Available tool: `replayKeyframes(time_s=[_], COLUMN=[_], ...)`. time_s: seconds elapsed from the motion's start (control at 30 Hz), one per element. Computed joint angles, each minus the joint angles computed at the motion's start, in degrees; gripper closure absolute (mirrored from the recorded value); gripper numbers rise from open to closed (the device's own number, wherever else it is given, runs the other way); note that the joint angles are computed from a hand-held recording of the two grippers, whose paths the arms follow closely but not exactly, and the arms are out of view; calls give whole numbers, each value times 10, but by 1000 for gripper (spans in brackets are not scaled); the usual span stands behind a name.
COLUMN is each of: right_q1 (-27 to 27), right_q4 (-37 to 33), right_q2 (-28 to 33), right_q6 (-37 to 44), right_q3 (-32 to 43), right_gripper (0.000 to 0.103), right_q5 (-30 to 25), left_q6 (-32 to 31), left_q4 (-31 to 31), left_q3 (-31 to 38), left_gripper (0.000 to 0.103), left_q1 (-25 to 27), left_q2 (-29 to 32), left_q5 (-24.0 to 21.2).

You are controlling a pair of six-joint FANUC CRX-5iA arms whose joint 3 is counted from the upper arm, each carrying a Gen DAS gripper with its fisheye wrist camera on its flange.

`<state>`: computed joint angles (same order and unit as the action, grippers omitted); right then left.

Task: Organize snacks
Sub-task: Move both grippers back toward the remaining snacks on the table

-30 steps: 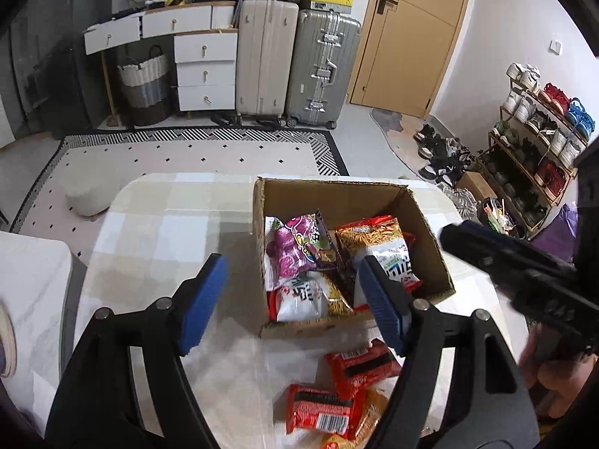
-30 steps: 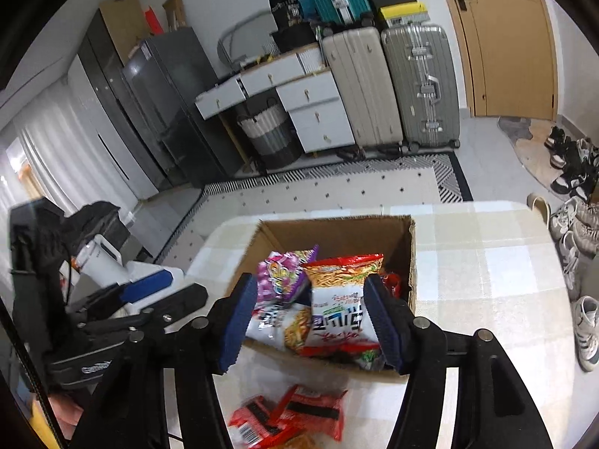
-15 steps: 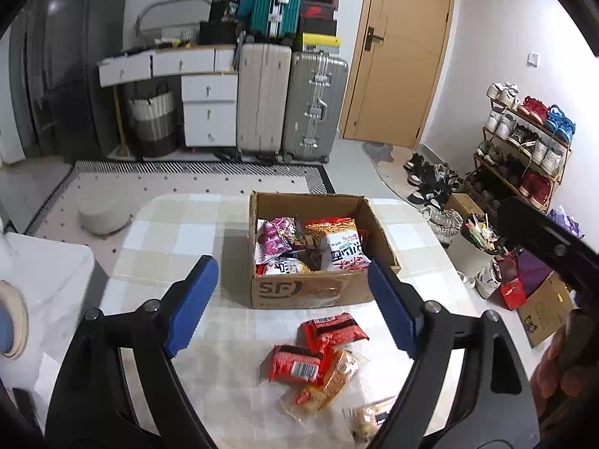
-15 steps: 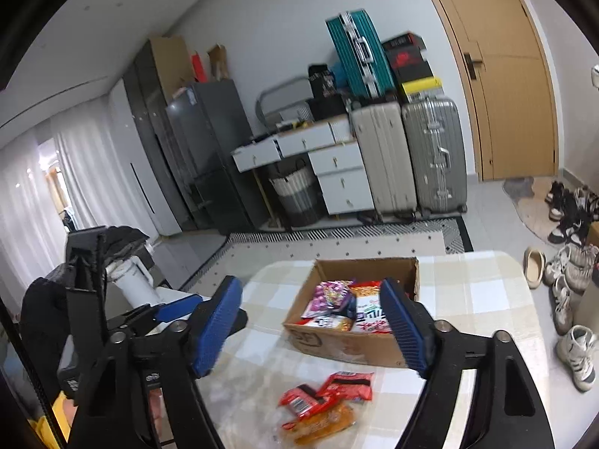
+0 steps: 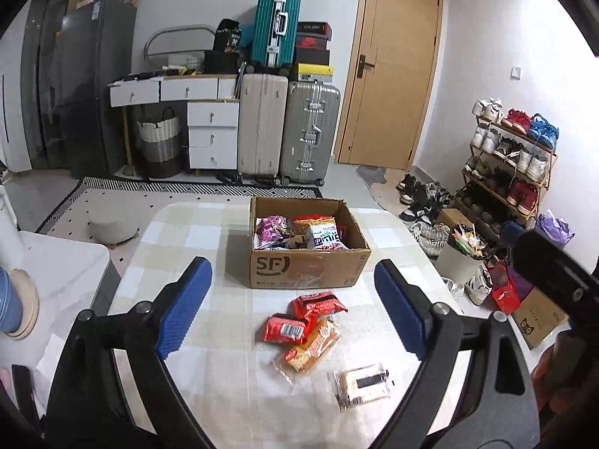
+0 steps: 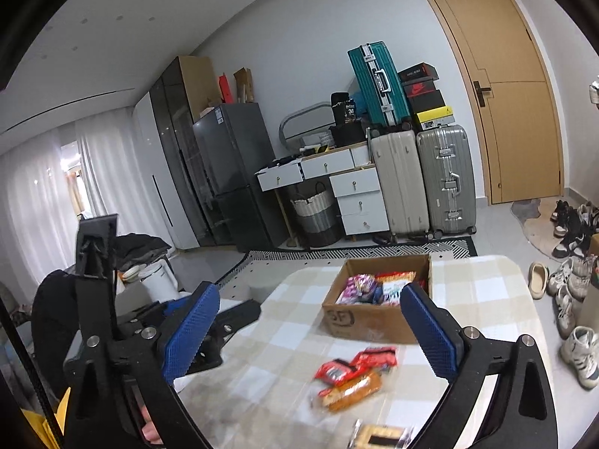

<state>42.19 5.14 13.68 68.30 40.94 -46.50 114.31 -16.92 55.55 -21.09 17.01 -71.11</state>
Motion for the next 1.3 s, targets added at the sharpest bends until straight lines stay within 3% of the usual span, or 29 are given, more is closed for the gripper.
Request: replayKeyframes(time_s=[0.13, 0.3, 0.53, 0.67, 1.0, 1.3], right_q1=[19, 33, 49, 50, 35, 7], right_q4=[35, 71, 149, 161, 99, 9], right_q2=[-51, -100, -155, -167, -132, -53], right_q6=[-36, -84, -182, -202, -159, -83], right_q3=[-88, -176, -296, -339, -325, -235], right_gripper=[3, 2, 1, 1, 1, 1], right_q5=[35, 66, 101, 97, 40, -51], left_q6=[38, 80, 113, 111, 80, 56], left_q4=[-43, -98, -113, -86, -19, 31], left_q3=[-82, -176, -263, -300, -331, -336], left_gripper=[1, 1, 1, 1, 1, 1], left_q1=[-26, -60, -69, -56, -18, 12], left_q2=[-67, -142, -191, -192, -157, -118], left_q5=[29, 51, 61, 77, 115, 135])
